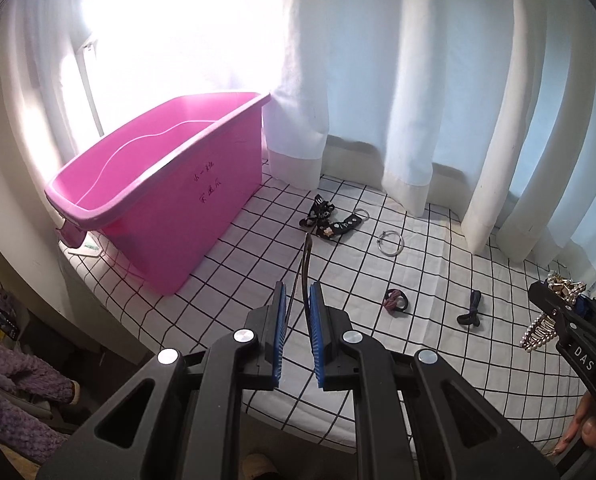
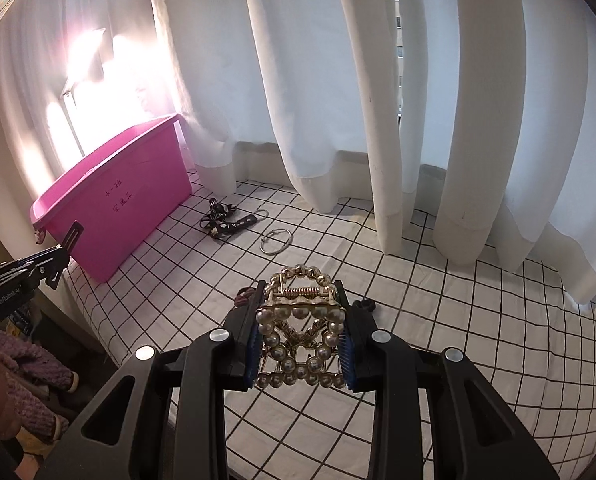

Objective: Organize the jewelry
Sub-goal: 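Carry the hairpin with the left gripper while the right gripper carries the pearl claw to the tub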

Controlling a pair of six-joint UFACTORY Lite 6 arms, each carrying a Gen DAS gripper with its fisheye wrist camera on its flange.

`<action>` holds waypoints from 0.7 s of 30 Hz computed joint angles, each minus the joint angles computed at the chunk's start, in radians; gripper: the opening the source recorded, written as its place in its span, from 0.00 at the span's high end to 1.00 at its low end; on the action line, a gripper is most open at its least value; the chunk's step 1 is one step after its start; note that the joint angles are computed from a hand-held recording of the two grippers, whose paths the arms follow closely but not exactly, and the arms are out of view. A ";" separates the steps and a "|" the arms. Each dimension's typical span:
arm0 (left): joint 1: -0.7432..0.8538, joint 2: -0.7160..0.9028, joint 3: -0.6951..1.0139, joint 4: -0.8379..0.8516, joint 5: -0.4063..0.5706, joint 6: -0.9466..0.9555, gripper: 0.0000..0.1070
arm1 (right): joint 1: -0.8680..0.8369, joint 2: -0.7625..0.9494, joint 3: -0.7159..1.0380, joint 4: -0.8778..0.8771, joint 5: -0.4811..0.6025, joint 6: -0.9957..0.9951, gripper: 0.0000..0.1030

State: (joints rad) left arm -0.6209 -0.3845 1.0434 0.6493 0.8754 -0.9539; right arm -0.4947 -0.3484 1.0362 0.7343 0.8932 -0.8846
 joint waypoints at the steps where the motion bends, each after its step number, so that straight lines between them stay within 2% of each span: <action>1: 0.030 -0.002 0.019 -0.016 -0.008 0.039 0.89 | 0.037 0.009 0.024 -0.013 -0.011 0.035 0.71; 6: 0.240 0.023 0.118 -0.138 -0.085 0.295 0.88 | 0.254 0.072 0.158 -0.107 -0.106 0.255 0.71; 12: 0.601 0.197 0.328 -0.499 -0.189 0.838 0.88 | 0.563 0.298 0.444 -0.342 -0.222 0.661 0.71; 15: 0.756 0.331 0.470 -0.705 -0.196 1.105 0.88 | 0.699 0.476 0.676 -0.502 -0.230 0.868 0.71; 17: 0.827 0.431 0.580 -0.792 -0.171 1.224 0.88 | 0.763 0.610 0.865 -0.567 -0.197 0.979 0.71; 21: 0.924 0.622 0.799 -0.883 -0.102 1.353 0.88 | 0.858 0.898 1.284 -0.653 -0.104 1.102 0.71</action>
State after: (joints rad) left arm 0.3029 0.2378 1.8427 -0.2336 0.7730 0.3989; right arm 0.3631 0.5499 2.3201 0.0815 0.7888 0.2178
